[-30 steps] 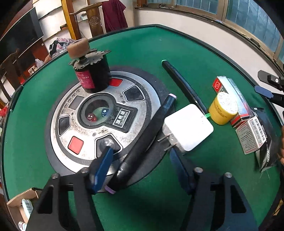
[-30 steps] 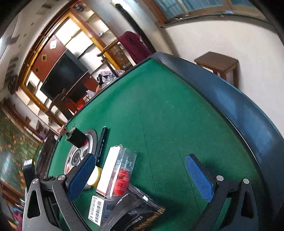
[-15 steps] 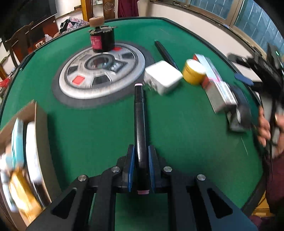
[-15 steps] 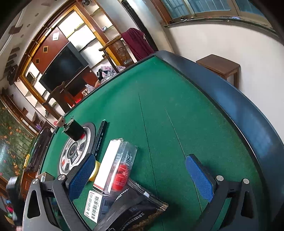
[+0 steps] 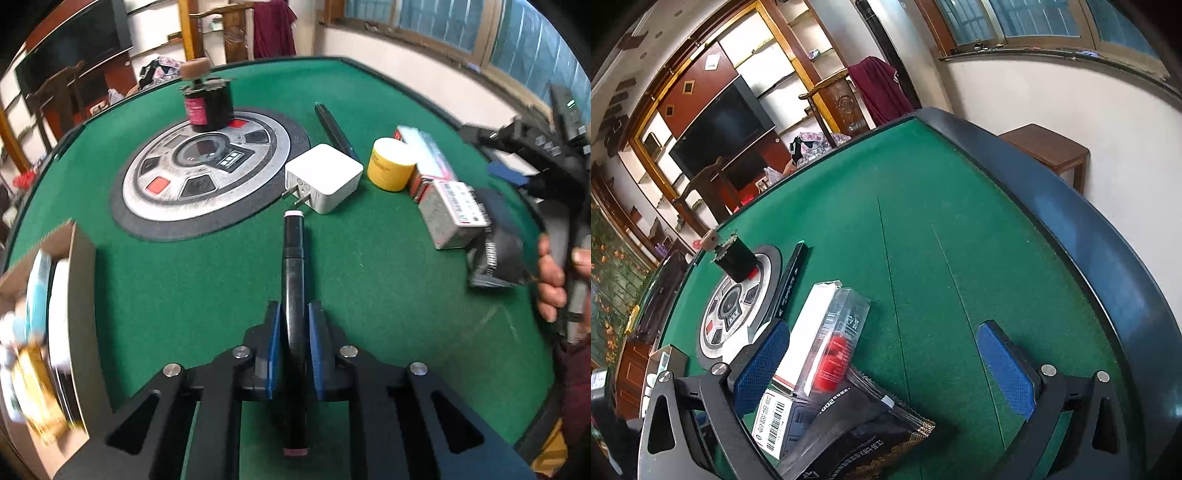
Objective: Organize objects
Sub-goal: 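Carry the pen toward the box with left gripper while right gripper approaches the white charger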
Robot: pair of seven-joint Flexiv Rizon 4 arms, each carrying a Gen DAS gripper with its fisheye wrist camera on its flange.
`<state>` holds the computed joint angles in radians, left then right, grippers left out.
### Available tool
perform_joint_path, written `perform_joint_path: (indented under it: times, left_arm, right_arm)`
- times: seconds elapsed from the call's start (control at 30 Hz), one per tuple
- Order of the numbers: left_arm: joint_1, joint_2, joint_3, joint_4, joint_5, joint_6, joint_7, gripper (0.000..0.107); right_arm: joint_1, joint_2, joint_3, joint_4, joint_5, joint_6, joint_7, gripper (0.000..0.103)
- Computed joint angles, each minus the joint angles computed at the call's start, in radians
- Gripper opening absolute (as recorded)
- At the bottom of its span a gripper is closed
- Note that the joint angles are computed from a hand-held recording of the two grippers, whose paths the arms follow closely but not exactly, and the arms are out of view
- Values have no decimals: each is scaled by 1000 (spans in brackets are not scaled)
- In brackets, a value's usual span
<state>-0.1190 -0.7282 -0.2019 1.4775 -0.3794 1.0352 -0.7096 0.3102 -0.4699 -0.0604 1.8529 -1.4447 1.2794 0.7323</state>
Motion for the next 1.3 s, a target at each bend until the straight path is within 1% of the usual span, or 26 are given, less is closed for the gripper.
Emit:
perform_joint_path:
  times: [0.07,0.13,0.17,0.2,0.23,0.27,0.33,0.37,0.43,0.47,0.5,0.57,0.6,0.67,0.73,0.8,0.9,1.13,1.23,1.27,1.3]
  left_arm:
    - [39,31,-41,60,-57,30,19,14]
    - [87,72,-94,136,-135,74,60,14]
    - [106,88,-118,165,-174,95,83,14]
    - [141,114,-160,208,-235,119,124,14]
    - [163,135,-184,238,-284,126,156,14]
    - [183,157,-205,265,-335,126,190,14]
    - [206,192,-225,303,-422,128,255,14]
    - [217,211,-235,324,-467,130,291,14]
    - [231,234,-244,347,-547,120,348,14]
    - [238,243,-246,355,-585,109,372,14]
    - [243,253,-247,365,-623,98,397,14]
    - [247,268,-236,379,-678,79,433,14]
    - [248,275,-227,385,-701,64,446,14]
    - [252,286,-208,395,-747,39,476,14]
    - [249,296,-183,402,-783,27,500,14]
    - [242,300,-157,403,-814,18,514,14]
    - [233,294,-118,392,-856,-1,520,14]
    - [196,270,-30,362,-915,-57,519,14]
    - [182,266,2,358,-930,-78,519,14]
    - [179,264,8,356,-932,-81,517,14]
    - [177,263,14,355,-933,-85,515,14]
  right_arm:
    - [5,0,4,0,18,-15,-24,103]
    - [12,2,3,0,18,-25,-33,103]
    - [16,4,1,-1,12,-30,-35,103]
    - [22,9,-2,-1,-8,-39,-26,103]
    - [25,15,0,-2,-16,-51,-26,103]
    - [24,20,5,-8,-27,-44,-19,103]
    - [6,9,11,-43,-70,34,-2,103]
    - [2,-7,25,-72,-35,63,-69,103]
    - [13,-52,78,-141,160,54,-345,103]
    - [7,-87,126,-190,275,44,-501,103]
    - [-12,-129,194,-248,395,23,-660,103]
    - [-39,-211,313,-375,567,-64,-906,103]
    - [-37,-249,349,-437,620,-125,-993,102]
    - [-13,-309,377,-547,690,-248,-1112,101]
    - [11,-363,388,-649,752,-360,-1197,98]
    - [26,-395,386,-709,799,-421,-1253,92]
    - [61,-453,372,-829,858,-525,-1325,89]
    - [136,-556,318,-1042,972,-732,-1423,87]
    - [160,-564,279,-1057,1005,-742,-1431,87]
    - [170,-561,261,-1056,1010,-746,-1429,85]
    - [182,-557,236,-1053,1012,-753,-1418,77]
